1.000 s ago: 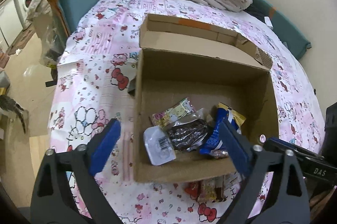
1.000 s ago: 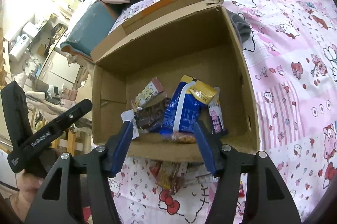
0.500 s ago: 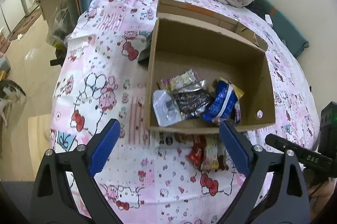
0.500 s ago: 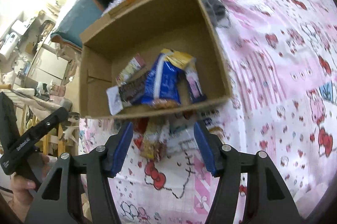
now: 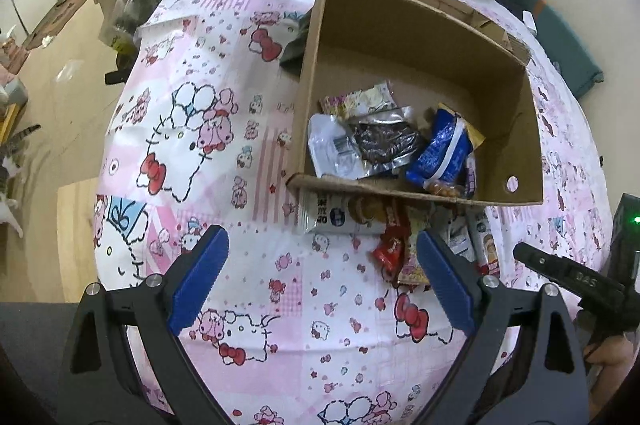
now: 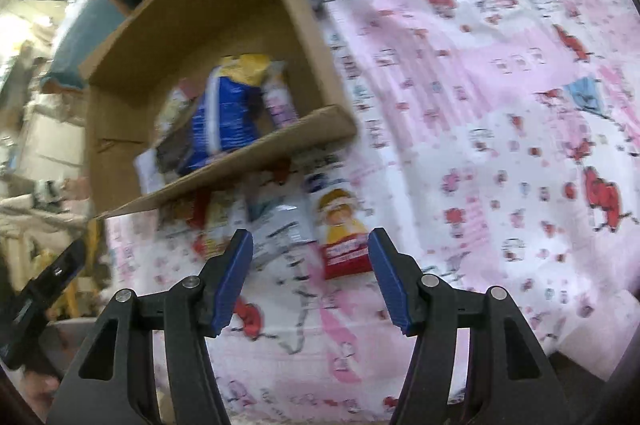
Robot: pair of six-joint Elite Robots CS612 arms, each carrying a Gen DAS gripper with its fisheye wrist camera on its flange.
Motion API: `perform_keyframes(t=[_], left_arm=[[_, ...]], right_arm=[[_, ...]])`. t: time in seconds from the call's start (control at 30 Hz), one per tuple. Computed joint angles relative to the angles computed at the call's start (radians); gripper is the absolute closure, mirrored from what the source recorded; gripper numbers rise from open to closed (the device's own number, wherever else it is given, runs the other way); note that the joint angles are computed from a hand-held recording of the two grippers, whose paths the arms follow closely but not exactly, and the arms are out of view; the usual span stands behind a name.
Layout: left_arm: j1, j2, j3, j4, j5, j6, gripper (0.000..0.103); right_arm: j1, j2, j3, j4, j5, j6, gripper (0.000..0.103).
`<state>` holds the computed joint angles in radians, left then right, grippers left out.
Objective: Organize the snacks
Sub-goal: 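Grasp the white-and-red FOOD rice cake packet with the right gripper, then grasp a second FOOD rice cake packet with the left gripper while the right gripper holds its packet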
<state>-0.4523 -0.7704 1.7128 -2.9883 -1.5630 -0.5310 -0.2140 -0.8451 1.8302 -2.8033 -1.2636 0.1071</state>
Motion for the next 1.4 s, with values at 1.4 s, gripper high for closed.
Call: perform_keyframes(t=[1.4], left_arm=[[-0.018, 0.136, -0.178, 0.142, -0.013, 0.042, 0.010]], right_arm=[[0.039, 0.020, -0.024, 0.059, -0.093, -0.113, 0.072]])
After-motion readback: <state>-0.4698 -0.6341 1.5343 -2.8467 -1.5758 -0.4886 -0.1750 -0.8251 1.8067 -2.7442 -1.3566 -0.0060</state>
